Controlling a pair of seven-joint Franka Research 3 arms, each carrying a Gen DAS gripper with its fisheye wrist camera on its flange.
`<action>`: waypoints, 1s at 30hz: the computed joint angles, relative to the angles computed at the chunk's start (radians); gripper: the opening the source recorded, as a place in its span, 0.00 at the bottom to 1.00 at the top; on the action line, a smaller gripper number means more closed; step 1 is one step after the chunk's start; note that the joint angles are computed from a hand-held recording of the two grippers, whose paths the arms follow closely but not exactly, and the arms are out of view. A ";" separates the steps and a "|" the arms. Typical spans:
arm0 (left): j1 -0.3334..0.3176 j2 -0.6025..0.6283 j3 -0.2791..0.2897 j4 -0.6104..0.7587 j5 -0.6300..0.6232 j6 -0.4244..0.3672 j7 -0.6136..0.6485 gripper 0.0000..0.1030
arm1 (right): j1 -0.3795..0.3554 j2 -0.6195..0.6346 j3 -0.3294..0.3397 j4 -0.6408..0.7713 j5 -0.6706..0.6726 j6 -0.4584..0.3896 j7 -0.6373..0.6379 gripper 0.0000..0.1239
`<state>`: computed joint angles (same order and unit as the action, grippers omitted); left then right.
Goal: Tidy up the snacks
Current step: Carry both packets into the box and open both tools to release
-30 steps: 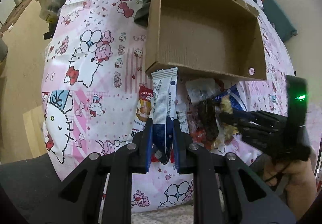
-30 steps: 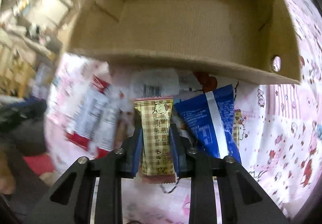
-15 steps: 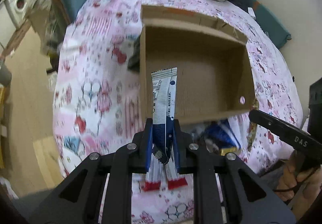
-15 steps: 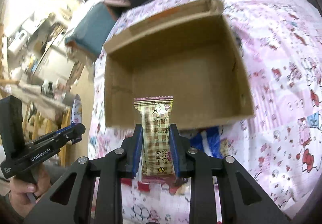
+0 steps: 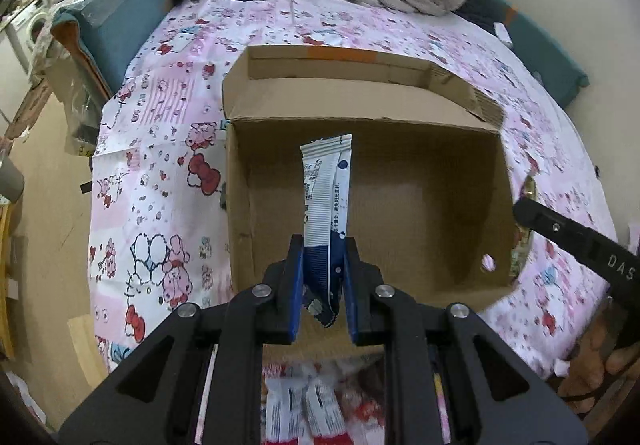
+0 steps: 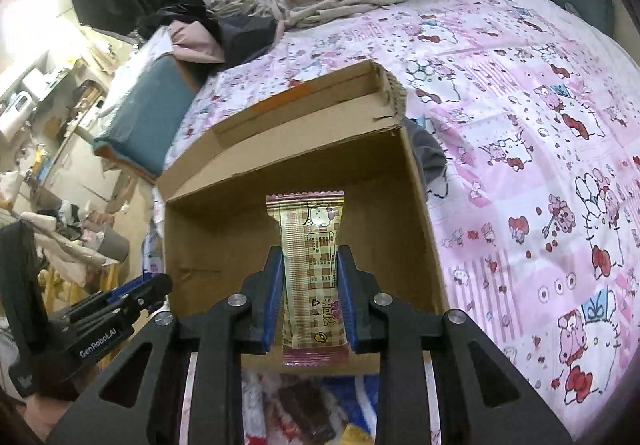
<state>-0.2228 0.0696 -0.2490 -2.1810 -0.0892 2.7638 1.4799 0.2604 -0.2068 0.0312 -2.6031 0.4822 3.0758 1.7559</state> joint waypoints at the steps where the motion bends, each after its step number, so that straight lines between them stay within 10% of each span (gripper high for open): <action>1: -0.005 0.011 0.006 -0.002 0.040 0.021 -0.031 0.14 | 0.004 0.010 -0.007 0.010 0.005 -0.006 -0.006 0.22; 30: 0.015 0.135 -0.035 0.063 0.116 0.042 -0.022 0.15 | -0.032 0.212 0.018 0.145 0.434 -0.128 -0.383 0.24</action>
<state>-0.2074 0.2042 -0.2843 -2.1175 0.0266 2.8054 1.4578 0.2287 0.0052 0.0497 -2.4580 0.9157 2.9476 1.3729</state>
